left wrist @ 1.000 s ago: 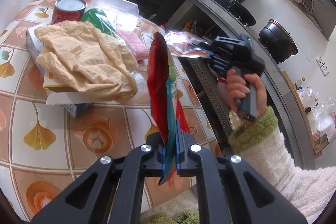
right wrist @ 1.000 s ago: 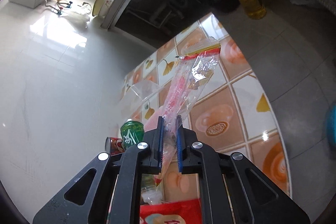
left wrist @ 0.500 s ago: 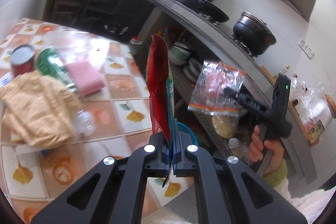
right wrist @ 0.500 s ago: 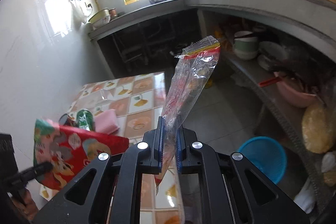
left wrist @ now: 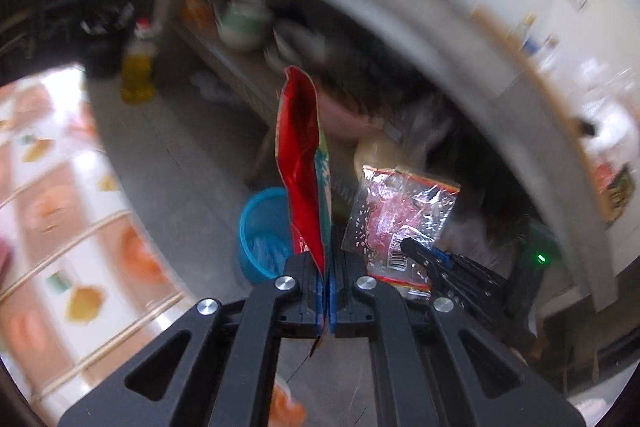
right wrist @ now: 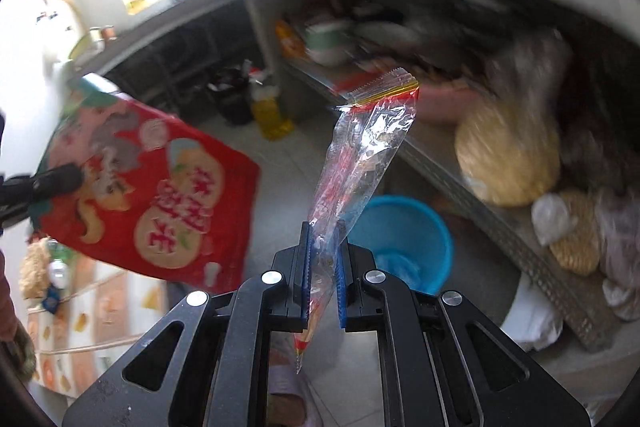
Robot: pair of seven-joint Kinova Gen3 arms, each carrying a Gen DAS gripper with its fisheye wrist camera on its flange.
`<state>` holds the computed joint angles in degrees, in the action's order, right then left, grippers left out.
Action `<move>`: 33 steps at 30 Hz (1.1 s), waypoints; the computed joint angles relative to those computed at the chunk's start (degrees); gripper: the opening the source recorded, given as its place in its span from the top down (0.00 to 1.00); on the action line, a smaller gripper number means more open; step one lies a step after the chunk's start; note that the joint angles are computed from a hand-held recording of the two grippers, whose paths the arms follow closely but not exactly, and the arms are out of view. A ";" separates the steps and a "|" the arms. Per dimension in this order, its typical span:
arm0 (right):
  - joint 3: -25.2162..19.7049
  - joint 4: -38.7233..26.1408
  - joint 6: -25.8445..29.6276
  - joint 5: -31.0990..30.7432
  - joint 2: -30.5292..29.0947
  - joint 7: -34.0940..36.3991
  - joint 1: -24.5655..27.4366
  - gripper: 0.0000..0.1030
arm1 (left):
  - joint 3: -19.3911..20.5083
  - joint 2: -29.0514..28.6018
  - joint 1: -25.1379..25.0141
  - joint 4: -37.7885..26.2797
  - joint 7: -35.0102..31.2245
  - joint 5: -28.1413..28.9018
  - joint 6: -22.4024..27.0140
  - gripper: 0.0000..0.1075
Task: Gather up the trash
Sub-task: 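Drop the red bag and clear zip bag into the blue wastebasket with both tools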
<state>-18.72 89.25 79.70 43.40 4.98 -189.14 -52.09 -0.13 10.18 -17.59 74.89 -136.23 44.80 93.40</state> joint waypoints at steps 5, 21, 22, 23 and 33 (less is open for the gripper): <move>2.52 9.27 -9.41 -5.37 -1.90 0.66 5.89 0.92 | 4.25 7.51 13.27 -3.00 8.01 -11.65 -8.52 0.99; 10.76 19.10 -33.94 -11.87 8.47 12.21 17.69 0.69 | 7.70 30.60 31.38 -18.45 27.31 -33.14 -12.32 0.61; 11.15 18.76 -33.51 -12.49 8.72 12.36 17.04 0.63 | 7.65 31.14 31.28 -18.88 28.17 -33.19 -12.25 0.57; 11.48 18.73 -33.35 -13.06 8.99 12.83 16.96 0.63 | 7.81 31.34 31.00 -18.99 28.67 -33.00 -12.28 0.57; 10.61 20.87 -29.28 -9.29 4.84 3.67 12.63 0.58 | 8.57 26.78 28.37 -17.14 27.40 -32.02 -13.45 0.54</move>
